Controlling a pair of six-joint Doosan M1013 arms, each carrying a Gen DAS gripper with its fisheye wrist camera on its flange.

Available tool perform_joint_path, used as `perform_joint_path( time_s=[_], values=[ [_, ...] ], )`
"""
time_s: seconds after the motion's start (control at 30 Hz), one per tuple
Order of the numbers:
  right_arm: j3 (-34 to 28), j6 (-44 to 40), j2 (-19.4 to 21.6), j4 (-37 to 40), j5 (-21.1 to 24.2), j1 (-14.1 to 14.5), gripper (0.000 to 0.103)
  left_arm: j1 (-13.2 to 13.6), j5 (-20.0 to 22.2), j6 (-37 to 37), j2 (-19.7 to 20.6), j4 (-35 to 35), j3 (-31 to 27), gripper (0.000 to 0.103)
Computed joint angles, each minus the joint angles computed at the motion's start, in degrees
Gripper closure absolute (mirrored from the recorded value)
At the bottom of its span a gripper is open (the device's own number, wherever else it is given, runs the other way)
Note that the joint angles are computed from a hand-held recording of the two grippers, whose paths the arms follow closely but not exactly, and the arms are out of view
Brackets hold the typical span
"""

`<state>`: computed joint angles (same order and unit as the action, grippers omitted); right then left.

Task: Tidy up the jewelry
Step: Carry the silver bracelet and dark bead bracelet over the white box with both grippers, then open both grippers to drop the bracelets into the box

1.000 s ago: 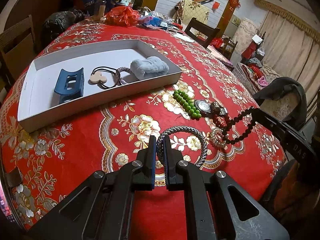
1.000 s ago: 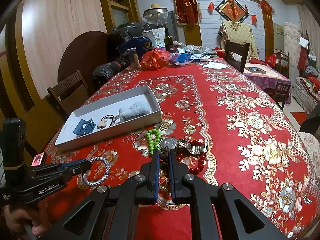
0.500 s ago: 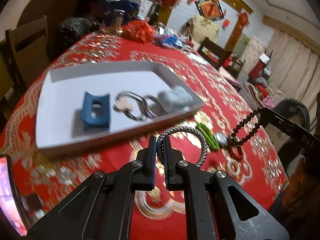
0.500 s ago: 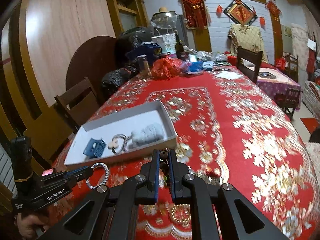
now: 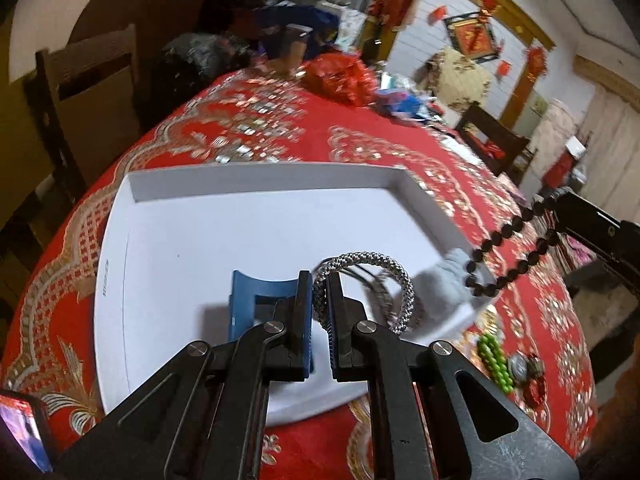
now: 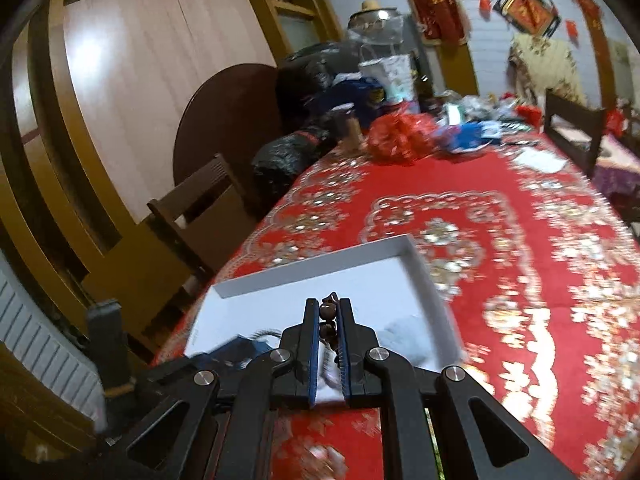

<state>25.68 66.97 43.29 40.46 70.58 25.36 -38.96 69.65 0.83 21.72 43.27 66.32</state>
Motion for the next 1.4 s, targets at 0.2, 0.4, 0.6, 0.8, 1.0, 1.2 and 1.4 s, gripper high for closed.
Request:
perform_joint_path(
  time_s=[0.2, 0.4, 0.6, 0.8, 1.0, 1.2, 1.4],
  values=[
    [-15.8, 10.8, 10.4, 2.4, 10.8, 0.8, 0.095, 0.2, 2.7, -1.2, 0.8, -0.3, 0.0, 0.098],
    [-18.9, 16.4, 13.2, -1.7, 13.6, 1.4, 0.095, 0.0, 3.0, -1.8, 1.2, 0.8, 0.3, 0.098],
    [-18.3, 14.8, 13.1, -4.7, 14.7, 1.9, 0.095, -0.6, 3.5, -3.9, 1.1, 2.7, 1.0, 0.095],
    [-18.5, 14.9, 13.3, -6.0, 15.7, 2.1, 0.093, -0.4, 3.5, -4.2, 0.8, 2.1, 1.1, 0.089],
    [-13.6, 13.2, 10.3, -6.1, 12.1, 1.8, 0.074, -0.5, 1.2, -4.3, 0.4, 2.1, 1.4, 0.042],
    [-10.0, 11.6, 7.7, -6.9, 9.7, 1.1, 0.073, -1.3, 3.1, -2.8, 1.0, 2.7, -0.3, 0.041],
    [-3.0, 8.8, 3.2, -7.6, 6.1, -0.5, 0.073, -2.6, 4.3, -2.3, 1.1, 3.4, -1.2, 0.041]
  ],
)
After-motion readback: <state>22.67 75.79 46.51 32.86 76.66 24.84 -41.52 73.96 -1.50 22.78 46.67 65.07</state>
